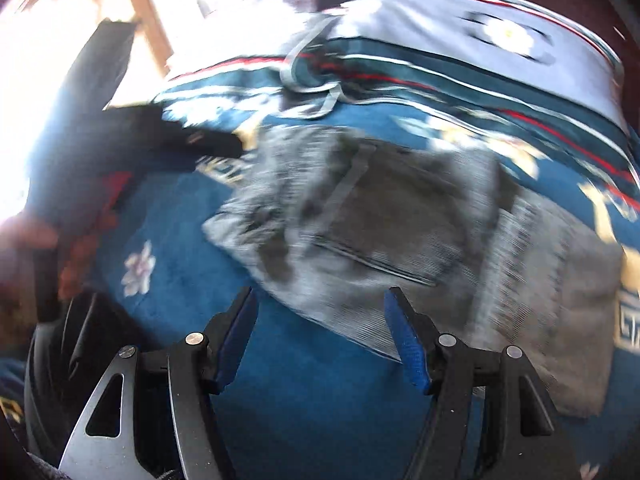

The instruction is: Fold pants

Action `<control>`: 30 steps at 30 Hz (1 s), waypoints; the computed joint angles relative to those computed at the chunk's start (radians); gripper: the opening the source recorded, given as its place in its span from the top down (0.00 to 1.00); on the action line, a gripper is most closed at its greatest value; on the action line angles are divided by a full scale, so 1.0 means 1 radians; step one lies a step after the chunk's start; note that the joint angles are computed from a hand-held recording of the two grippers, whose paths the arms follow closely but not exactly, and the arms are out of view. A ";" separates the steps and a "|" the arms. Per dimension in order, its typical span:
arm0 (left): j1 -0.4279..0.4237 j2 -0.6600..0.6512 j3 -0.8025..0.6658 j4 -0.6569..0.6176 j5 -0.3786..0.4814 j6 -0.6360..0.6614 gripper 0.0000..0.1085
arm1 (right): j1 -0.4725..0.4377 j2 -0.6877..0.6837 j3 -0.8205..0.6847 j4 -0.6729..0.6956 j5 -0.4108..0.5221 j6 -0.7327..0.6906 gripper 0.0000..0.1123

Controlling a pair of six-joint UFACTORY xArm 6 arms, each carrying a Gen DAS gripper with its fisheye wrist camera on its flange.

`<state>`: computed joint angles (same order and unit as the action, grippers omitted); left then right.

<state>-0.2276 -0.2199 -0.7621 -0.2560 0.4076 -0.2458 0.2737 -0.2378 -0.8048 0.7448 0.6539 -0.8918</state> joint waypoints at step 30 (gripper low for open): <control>0.115 0.317 -0.176 -0.336 -0.019 0.310 0.07 | 0.318 0.194 0.091 -0.482 -0.566 0.127 0.43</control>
<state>-0.1131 0.0970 -0.9384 -0.5925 0.3883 0.0642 0.5918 -0.0443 -0.7139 0.2628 0.0883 -0.7646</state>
